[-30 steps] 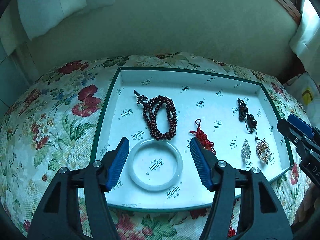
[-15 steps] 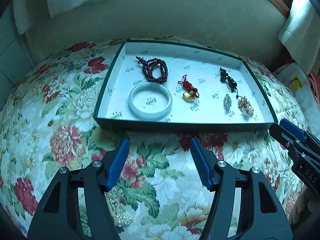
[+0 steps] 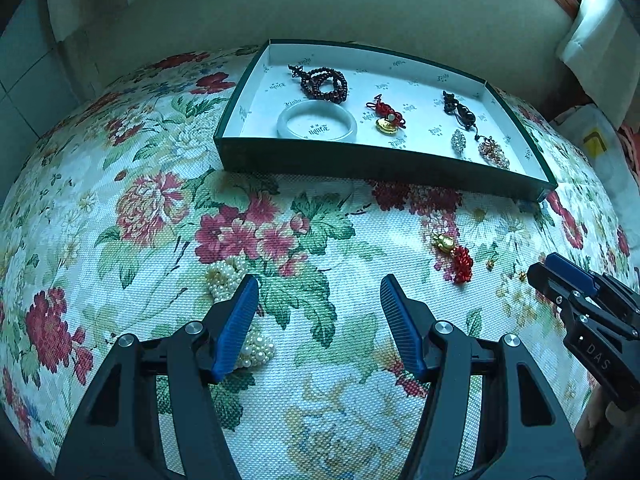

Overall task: Organize jewelry
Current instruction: 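Move both tools back over the bed toward the red-tasseled gold charm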

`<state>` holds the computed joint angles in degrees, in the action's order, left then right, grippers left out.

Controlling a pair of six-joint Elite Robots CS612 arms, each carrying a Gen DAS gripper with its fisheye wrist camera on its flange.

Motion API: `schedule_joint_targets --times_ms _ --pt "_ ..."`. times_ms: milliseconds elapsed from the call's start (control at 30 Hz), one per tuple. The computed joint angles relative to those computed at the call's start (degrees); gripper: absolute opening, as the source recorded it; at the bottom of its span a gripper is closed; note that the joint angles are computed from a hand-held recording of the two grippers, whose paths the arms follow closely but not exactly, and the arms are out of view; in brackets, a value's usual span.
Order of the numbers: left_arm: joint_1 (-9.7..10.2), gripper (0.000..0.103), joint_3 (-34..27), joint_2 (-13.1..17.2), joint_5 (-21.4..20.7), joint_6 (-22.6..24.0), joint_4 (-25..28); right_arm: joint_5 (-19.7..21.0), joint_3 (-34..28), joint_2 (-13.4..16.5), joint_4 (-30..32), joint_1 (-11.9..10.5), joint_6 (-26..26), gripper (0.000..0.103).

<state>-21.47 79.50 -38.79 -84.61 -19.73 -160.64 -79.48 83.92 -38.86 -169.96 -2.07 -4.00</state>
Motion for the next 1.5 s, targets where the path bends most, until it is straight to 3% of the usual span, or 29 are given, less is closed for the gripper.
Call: schedule_joint_targets --times_ms 933,1500 --pt "-0.05 0.063 0.1 0.1 -0.3 -0.3 0.4 -1.4 -1.4 1.1 2.4 0.9 -2.0 0.006" --pt "-1.12 0.063 -0.8 0.4 -2.5 0.9 -0.2 -2.0 -1.2 0.2 2.8 0.3 -2.8 0.006"
